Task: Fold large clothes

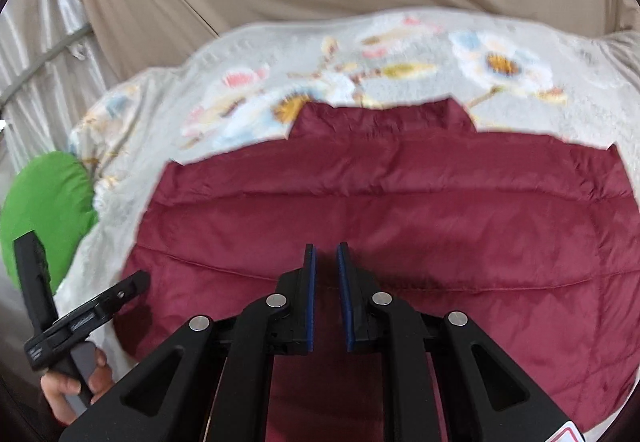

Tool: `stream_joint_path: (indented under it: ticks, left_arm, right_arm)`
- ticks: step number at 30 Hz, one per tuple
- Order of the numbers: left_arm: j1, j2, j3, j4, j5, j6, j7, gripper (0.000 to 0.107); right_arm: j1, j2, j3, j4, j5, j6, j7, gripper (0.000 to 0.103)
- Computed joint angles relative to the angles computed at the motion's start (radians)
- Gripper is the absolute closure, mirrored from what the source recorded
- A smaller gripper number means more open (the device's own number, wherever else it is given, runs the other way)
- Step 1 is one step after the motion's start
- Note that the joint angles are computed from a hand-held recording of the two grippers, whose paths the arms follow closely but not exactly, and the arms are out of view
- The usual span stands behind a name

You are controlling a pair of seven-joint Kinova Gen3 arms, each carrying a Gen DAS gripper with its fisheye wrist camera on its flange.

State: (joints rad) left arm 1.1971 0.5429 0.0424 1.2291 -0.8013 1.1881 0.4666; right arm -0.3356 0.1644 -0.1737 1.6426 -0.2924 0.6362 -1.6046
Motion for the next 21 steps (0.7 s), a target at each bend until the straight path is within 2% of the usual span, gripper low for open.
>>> stream_joint_path:
  ticks: [2, 3, 7, 14, 16, 18, 19, 20, 21]
  left_arm:
    - [0.015, 0.028, -0.023, -0.047, 0.017, 0.033, -0.051, 0.021]
    - [0.008, 0.037, -0.011, -0.064, 0.015, 0.044, -0.069, 0.021]
    - [-0.004, 0.051, -0.004, -0.09, 0.022, 0.034, -0.11, 0.021]
    - [0.003, 0.084, -0.028, -0.156, 0.049, 0.047, -0.19, 0.023]
    - [0.011, 0.084, -0.036, -0.16, 0.047, 0.041, -0.194, 0.031]
    - [0.018, 0.074, -0.043, -0.15, 0.039, 0.02, -0.189, 0.053]
    - [0.023, 0.058, -0.048, -0.126, 0.028, -0.01, -0.171, 0.061]
    - [0.028, 0.039, -0.054, -0.096, 0.013, -0.047, -0.144, 0.074]
    - [0.033, 0.019, -0.059, -0.065, -0.007, -0.085, -0.112, 0.081]
  right_arm:
    - [-0.023, 0.021, 0.003, 0.01, 0.037, -0.017, -0.026, 0.089]
    - [-0.037, 0.024, 0.004, 0.024, 0.062, -0.04, -0.036, 0.089]
    - [-0.09, 0.027, 0.015, 0.052, 0.17, -0.089, -0.103, 0.089]
    - [-0.068, 0.03, -0.007, 0.08, 0.148, -0.137, -0.069, 0.089]
    - [-0.064, 0.029, -0.01, 0.085, 0.144, -0.146, -0.06, 0.089]
    - [-0.049, 0.03, -0.019, 0.089, 0.125, -0.154, -0.03, 0.089]
    - [-0.043, 0.032, -0.023, 0.085, 0.117, -0.149, -0.012, 0.089]
    - [-0.039, 0.034, -0.025, 0.079, 0.112, -0.142, 0.002, 0.09]
    - [-0.041, 0.036, -0.024, 0.075, 0.11, -0.137, 0.004, 0.09]
